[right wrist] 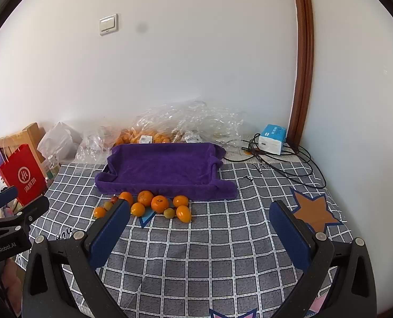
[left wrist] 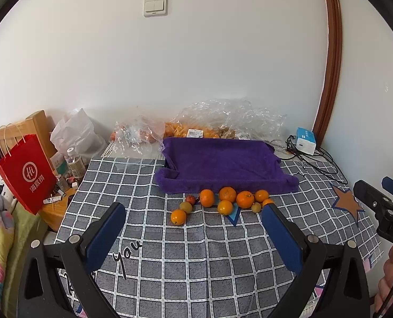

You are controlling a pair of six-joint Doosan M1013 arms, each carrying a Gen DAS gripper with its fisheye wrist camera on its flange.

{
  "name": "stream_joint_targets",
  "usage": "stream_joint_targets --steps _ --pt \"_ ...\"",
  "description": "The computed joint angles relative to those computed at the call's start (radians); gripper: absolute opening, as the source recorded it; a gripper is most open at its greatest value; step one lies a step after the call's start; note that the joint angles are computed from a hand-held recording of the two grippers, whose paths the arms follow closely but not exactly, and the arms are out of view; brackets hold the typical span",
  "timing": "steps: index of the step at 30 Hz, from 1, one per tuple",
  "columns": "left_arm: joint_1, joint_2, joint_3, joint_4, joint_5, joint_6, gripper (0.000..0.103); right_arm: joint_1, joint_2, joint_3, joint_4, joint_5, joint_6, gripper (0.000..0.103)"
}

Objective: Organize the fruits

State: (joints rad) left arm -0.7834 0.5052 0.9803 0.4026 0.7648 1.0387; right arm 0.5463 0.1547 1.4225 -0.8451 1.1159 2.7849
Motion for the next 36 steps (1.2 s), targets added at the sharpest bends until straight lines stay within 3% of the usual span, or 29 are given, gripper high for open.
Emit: stream_joint_targets --steps 36 --pt "0.005 0.001 0.005 0.005 -0.001 -0.004 0.103 0.000 0.016 -0.006 0.006 -0.001 -0.008 0.103"
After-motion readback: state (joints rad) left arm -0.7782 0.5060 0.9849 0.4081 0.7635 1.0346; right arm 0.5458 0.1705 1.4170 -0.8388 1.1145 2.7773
